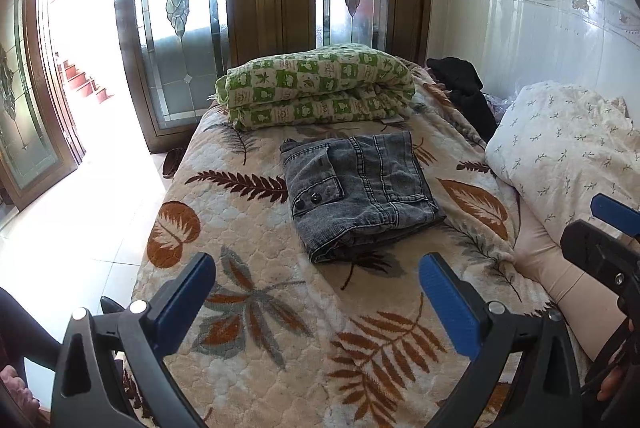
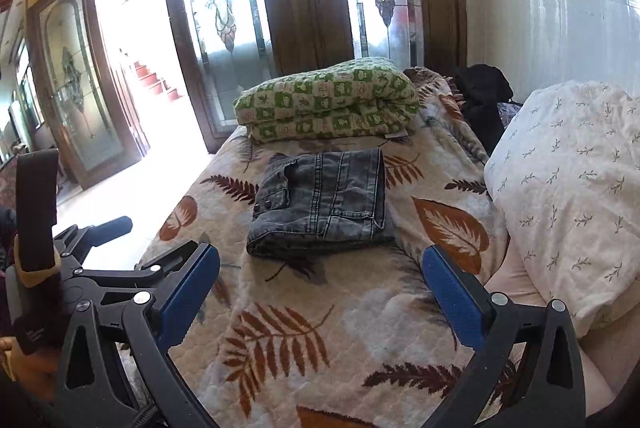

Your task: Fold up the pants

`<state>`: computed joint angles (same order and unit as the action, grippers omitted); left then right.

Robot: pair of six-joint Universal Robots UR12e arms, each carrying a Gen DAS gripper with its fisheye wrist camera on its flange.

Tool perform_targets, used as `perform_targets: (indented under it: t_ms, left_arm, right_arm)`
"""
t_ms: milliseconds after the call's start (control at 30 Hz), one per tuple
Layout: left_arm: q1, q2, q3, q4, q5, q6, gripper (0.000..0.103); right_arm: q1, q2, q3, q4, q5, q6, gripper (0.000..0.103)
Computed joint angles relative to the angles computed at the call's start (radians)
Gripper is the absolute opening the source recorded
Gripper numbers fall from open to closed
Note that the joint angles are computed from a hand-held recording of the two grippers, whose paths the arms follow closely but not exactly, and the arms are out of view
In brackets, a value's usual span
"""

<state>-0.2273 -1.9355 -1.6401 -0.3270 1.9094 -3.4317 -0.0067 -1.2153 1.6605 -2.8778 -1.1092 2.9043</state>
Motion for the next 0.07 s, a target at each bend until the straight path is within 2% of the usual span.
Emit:
perform_targets:
  t_ms: [67]
  left_arm:
    - [0.0,0.001,0.0,-0.002,0.001,-0.001,0.103]
  right_arm:
    - [-0.001,-0.001,0.0,0.002,0.0,-0.005,0.103]
